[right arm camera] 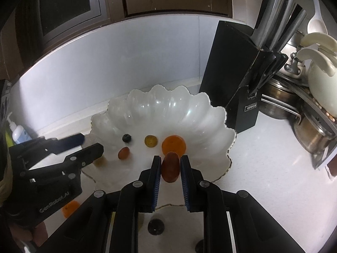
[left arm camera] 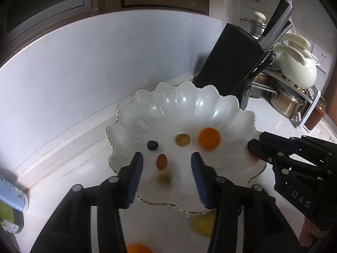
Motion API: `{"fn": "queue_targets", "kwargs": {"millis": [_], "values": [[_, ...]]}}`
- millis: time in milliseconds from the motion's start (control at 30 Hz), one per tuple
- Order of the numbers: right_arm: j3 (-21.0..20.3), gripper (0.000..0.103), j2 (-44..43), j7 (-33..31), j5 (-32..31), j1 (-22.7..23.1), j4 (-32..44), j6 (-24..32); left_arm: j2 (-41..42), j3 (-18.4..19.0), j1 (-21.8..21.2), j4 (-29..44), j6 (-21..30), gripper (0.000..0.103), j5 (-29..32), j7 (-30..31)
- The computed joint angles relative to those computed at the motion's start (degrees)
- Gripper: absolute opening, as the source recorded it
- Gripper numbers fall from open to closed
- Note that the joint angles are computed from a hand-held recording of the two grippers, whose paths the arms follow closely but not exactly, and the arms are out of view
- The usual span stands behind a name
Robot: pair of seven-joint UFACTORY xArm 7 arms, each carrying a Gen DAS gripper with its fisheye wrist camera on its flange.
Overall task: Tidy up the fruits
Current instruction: 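Open the left tool over the bowl while the right tool releases the oval fruit, then withdraw both open tools from the bowl back over the counter fruits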
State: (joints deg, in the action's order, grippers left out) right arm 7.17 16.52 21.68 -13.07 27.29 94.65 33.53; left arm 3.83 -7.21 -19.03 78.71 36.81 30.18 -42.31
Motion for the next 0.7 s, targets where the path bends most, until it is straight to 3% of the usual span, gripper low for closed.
{"fn": "queue_targets", "kwargs": {"millis": [133,333,400,500,700], "values": [[-1.2,0.061,-0.2,2.8,-3.1,0.9,-0.1,-0.3,-0.2,0.1,0.1,-0.2,0.5,0.055,0.3,-0.9],[-1.3,0.063,-0.7,4.4,-5.6,1.2,-0.2,0.1,-1.7,-0.1,0.2,-1.5,1.2,0.077,2.6,-3.7],[-1.3,0.069,-1.2,5.0,-6.4,1.3,-0.7,-0.3,-2.4,-0.4,0.2,-2.1,1.6,0.085,4.5,-5.6],[-1.5,0.076,-2.4,6.6,-8.2,1.4,-1.8,-1.0,-3.2,-1.0,0.4,-2.6,2.7,0.086,4.7,-6.4],[-0.8,0.076,-4.7,7.7,-8.8,0.5,-3.5,-1.5,-5.5,-2.2,0.6,-4.1,4.4,0.090,6.2,-9.2]]}}
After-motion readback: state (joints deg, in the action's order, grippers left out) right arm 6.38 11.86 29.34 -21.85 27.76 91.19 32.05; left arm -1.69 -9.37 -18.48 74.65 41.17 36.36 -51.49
